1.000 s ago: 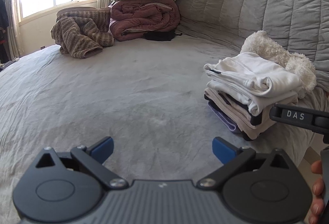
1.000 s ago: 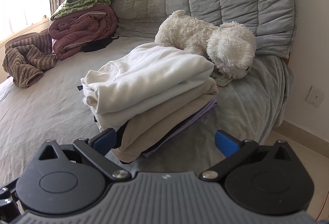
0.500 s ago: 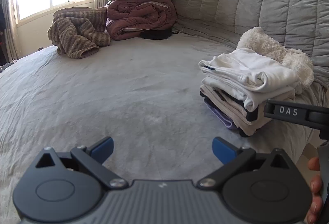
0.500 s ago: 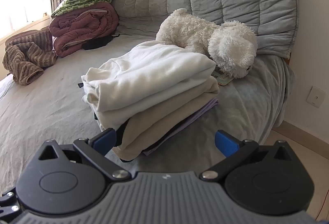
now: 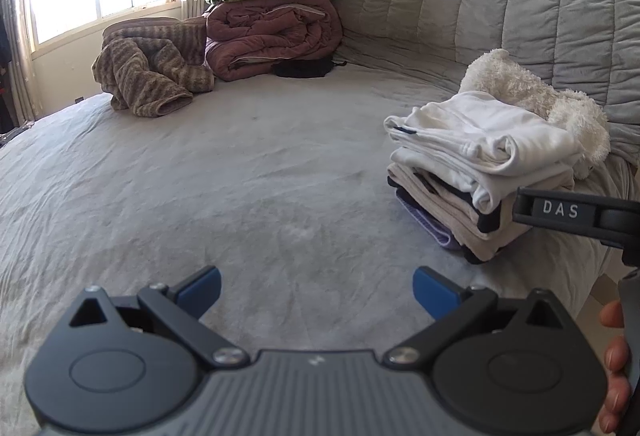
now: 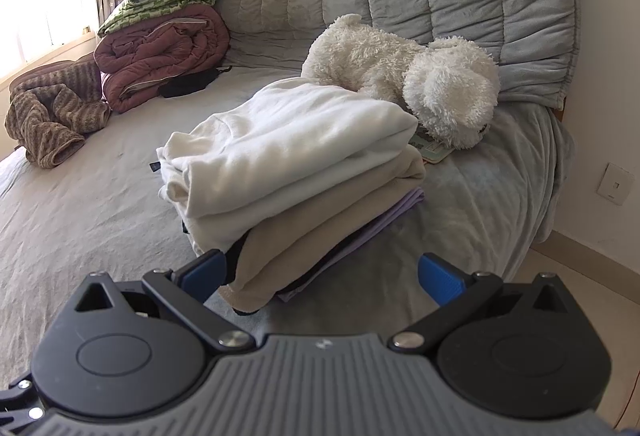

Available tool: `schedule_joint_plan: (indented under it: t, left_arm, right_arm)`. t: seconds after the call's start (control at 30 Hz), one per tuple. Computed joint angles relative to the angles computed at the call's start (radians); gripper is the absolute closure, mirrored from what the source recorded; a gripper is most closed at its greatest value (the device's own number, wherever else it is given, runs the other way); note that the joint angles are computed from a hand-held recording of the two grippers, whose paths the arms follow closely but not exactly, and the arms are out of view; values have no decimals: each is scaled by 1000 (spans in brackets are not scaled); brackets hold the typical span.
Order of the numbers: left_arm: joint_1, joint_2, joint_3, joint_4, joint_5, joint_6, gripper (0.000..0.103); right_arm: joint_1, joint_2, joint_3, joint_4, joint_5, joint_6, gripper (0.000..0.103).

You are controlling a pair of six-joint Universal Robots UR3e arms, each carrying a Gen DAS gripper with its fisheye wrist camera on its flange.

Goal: Fold clothes

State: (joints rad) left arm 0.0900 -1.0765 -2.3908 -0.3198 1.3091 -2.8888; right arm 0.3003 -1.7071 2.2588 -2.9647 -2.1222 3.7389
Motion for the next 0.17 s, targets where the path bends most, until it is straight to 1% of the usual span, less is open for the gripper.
schedule_joint_plan:
  t: [0.17]
  left_arm:
    - [-4,0,6,-14,1,-2,1]
  right_arm:
    - [-1,-2,0,3,4,-1,0]
